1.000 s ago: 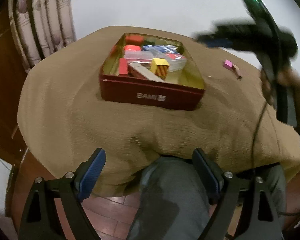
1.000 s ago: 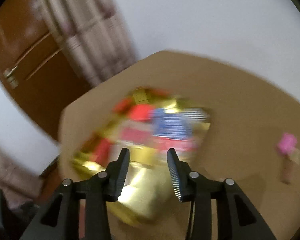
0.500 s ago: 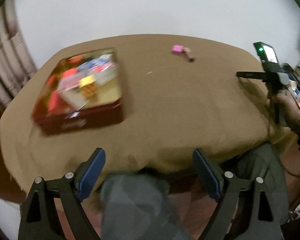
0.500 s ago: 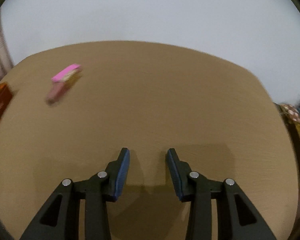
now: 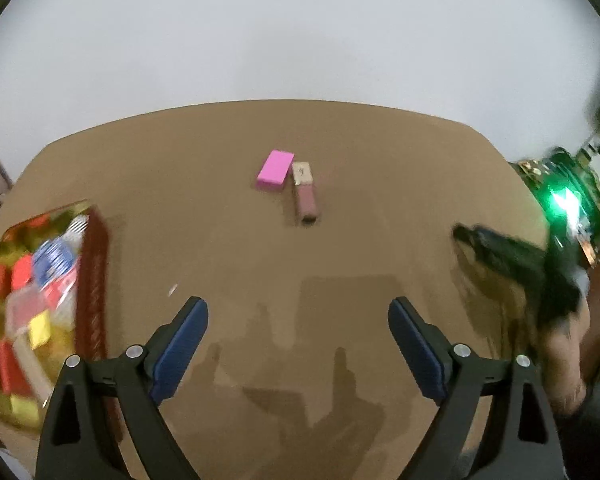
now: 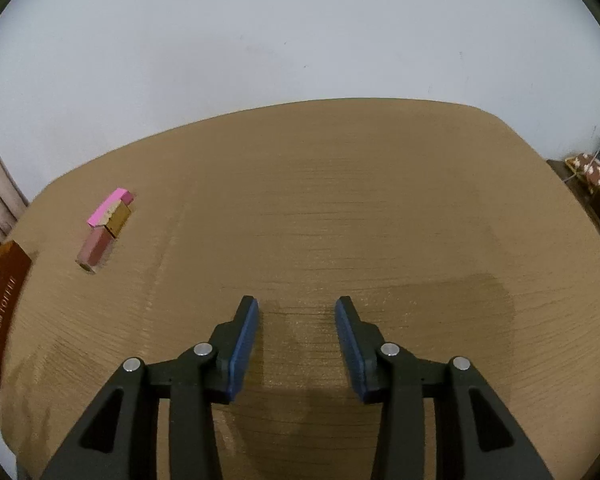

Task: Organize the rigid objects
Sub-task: 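Reach to and grasp the gold YSL lip gloss with the left tool, then place the YSL lip gloss into the gold tin and open the left tool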

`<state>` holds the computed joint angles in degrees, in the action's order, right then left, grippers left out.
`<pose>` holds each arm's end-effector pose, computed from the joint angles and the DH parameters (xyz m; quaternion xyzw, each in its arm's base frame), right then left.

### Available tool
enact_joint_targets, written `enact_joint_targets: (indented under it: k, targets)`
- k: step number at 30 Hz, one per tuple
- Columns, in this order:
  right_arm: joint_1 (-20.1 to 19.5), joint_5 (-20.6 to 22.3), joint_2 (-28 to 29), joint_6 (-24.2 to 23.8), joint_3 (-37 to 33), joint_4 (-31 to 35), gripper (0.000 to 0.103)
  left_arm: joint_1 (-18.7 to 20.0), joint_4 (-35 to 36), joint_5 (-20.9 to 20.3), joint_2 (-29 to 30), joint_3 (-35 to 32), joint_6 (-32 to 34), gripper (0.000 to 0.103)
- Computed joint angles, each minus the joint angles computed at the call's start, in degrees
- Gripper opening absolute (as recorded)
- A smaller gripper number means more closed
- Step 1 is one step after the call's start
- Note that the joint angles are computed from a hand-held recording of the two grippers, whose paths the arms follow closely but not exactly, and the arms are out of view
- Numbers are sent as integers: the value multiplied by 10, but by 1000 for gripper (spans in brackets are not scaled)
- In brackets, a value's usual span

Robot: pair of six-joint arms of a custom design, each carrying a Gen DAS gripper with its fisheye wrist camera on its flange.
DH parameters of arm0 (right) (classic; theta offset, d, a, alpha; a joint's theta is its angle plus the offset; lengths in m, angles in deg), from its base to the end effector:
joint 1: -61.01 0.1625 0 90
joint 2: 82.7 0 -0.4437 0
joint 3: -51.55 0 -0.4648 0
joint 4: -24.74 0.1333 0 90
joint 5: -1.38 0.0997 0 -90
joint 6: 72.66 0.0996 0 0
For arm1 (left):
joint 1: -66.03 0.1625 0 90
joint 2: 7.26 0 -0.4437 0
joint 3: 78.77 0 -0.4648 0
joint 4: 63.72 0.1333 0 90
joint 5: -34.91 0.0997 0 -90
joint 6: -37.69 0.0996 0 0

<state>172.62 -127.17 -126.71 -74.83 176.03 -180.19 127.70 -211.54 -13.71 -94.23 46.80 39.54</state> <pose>0.2586 -0.4594 0.0046 0.0901 -0.9024 0.3288 0.2636 -0.0646 -0.5394 0.2779 0.1832 0.9059 -0.2318 0.3033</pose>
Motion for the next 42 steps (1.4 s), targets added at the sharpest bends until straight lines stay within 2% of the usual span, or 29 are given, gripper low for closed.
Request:
enact_joint_targets:
  k: [6,9,17,20,21,23,24,25,26,30,36,42]
  targets:
    - [-7,33,-10,-1,9,-6,52,26,-33,2,123,-87,17,89]
    - [-13,57,-22,-3,23,-22,53,45,-5,6,171,-138,4,89]
    - [-22,93,-65,-7,71,-66,53,67,23,-5,214,-193,-23,89]
    - [-24,100,-69,-8,77,-75,53,65,29,9,222,-197,-30,88]
    - [-25,101,-71,-7,80,-78,53,65,29,10,222,-195,-33,86]
    - [-28,105,-75,-7,84,-83,54,66,33,7,224,-195,-40,74]
    - [-29,107,-79,-6,87,-86,54,67,42,4,228,-200,-46,60]
    - [-31,109,-79,-7,86,-85,54,68,51,11,233,-202,-52,53]
    - [-31,109,-82,-6,89,-85,54,65,36,23,236,-200,-41,51]
    - [-35,114,-92,-4,95,-88,54,59,16,31,237,-190,-26,17]
    - [-37,114,-106,4,100,-84,54,44,6,46,216,-155,-21,17]
    - [-38,110,-116,9,99,-68,54,11,-16,61,178,-98,-28,17]
